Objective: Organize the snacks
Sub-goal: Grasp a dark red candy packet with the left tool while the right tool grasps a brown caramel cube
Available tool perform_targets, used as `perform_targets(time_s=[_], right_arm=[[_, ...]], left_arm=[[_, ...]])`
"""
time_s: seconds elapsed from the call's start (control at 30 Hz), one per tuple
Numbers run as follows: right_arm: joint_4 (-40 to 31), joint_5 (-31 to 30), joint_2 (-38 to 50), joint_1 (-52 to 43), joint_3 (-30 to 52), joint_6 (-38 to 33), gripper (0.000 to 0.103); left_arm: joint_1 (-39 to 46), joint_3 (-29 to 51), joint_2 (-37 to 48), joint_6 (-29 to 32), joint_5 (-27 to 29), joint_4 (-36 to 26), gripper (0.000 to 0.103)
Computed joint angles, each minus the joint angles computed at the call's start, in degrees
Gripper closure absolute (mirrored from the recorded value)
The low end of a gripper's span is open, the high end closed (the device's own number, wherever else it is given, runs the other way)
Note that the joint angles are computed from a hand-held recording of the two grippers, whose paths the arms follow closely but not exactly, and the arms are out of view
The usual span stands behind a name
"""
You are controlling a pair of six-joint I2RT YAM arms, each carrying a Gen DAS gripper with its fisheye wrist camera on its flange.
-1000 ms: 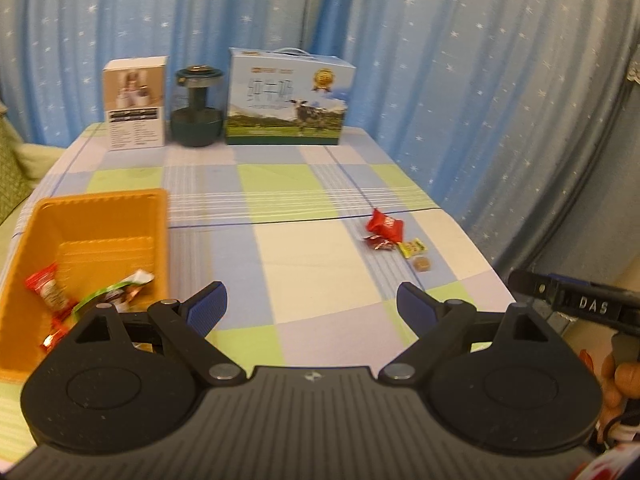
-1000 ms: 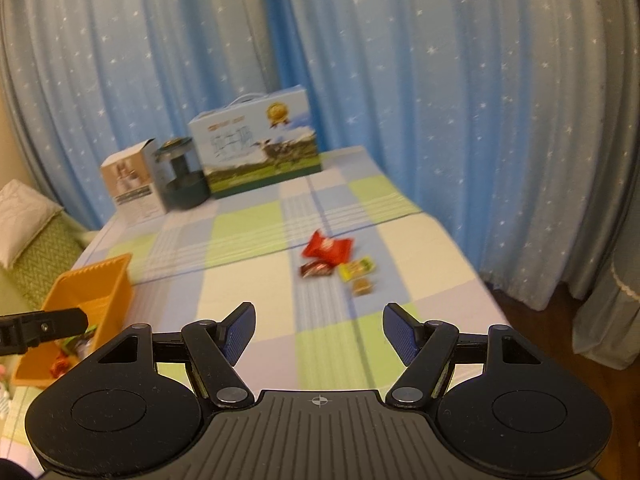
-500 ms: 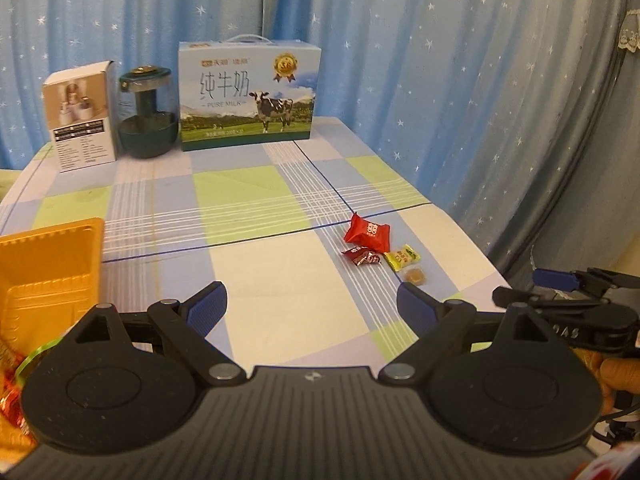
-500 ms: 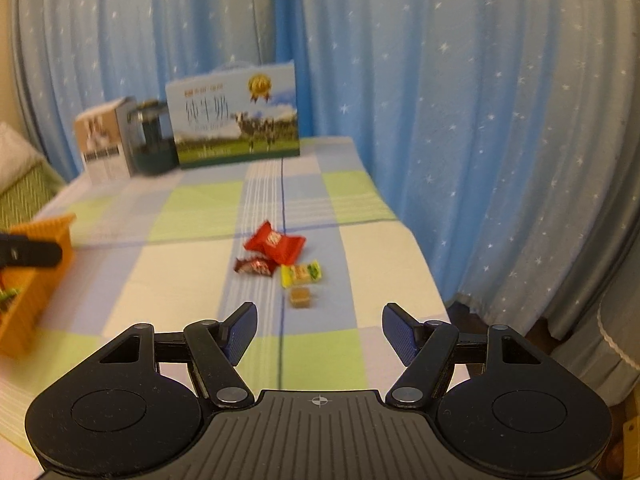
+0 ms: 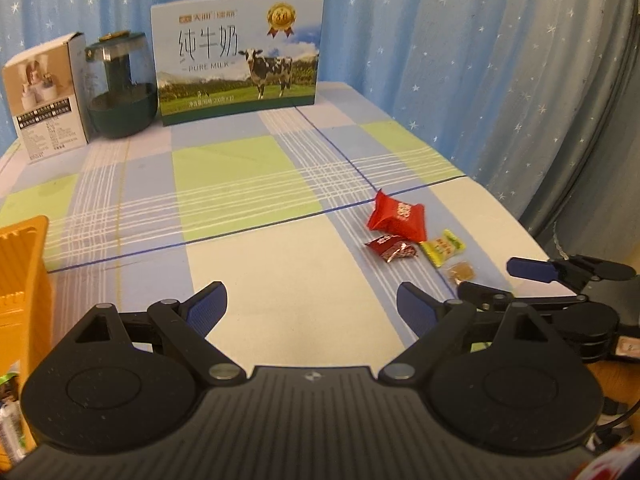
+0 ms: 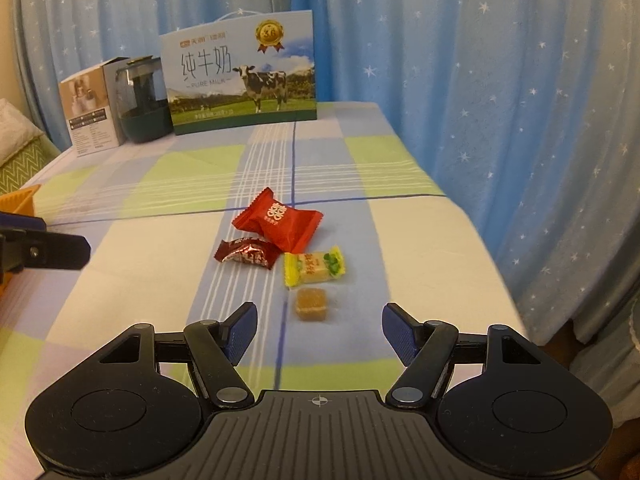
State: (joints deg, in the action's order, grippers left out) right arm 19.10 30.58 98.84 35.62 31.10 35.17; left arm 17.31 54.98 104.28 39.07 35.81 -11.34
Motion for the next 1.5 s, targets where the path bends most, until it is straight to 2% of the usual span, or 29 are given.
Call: perform_targets(time_s=[0.07, 0.2, 0.27, 0.33, 0.37, 0.57, 0.83, 0.9, 1.03, 1.17, 1.33, 1.43, 1.5], right_arm=[[2.1, -0.1, 3.3, -0.8, 1.5, -0.4, 0.044], [3.4, 1.6, 7.6, -1.3, 3.7, 0.1, 0.049], [3.6, 2.9, 8.4, -1.0, 4.2, -0.3, 0.056], [4.0, 3.4, 8.5, -0.8, 3.9, 0.0, 0.058], [3.5, 3.9, 8.5, -0.6, 4.0, 0.1, 0.064], [3.8, 3.4, 7.2, -0.7, 2.6, 0.7, 0.07], [5.2, 4.3, 3.6, -0.7, -0.5, 1.7, 0.072], [5.8, 4.2, 3.1, -1.2, -0.9, 1.2, 0.072], [6.6, 3.9, 2.8, -1.9, -1.7, 1.4, 0.072], [6.9, 3.7, 3.0, -2.3, -2.1, 1.7, 0.072], [7.2, 3.2, 3.2, -2.7, -2.3, 2.0, 0.072], [7.1, 3.2, 3.1, -2.7, -2.3, 2.3, 0.072], [6.9, 3.3, 2.8, -2.6, -2.3, 2.5, 0.072]], left_arm=[[-0.6, 0.3, 1.6, -0.5, -0.6, 1.3, 0.012], [-1.3, 1.2, 4.4, -1.2, -1.3, 2.6, 0.012], [-1.6, 1.4, 5.2, -1.7, -1.6, 3.2, 0.012], [-1.9, 1.6, 5.8, -2.0, -1.7, 3.4, 0.012], [-2.1, 1.7, 6.0, -2.1, -1.7, 3.5, 0.012], [-4.1, 1.2, 6.3, -2.4, -1.1, 5.4, 0.012], [-8.1, 2.0, 9.3, -2.5, -0.4, 9.5, 0.014], [-9.6, 2.5, 10.5, -1.7, -0.4, 10.7, 0.02], [-12.1, 4.5, 13.1, 1.0, -0.3, 11.1, 0.026], [-14.1, 6.5, 16.1, 3.7, 0.5, 11.3, 0.038], [-15.8, 7.8, 18.1, 5.7, 1.4, 12.5, 0.043], [-16.3, 9.3, 19.2, 7.1, 1.2, 10.5, 0.056], [-16.1, 9.3, 18.9, 7.0, 1.5, 9.5, 0.073]])
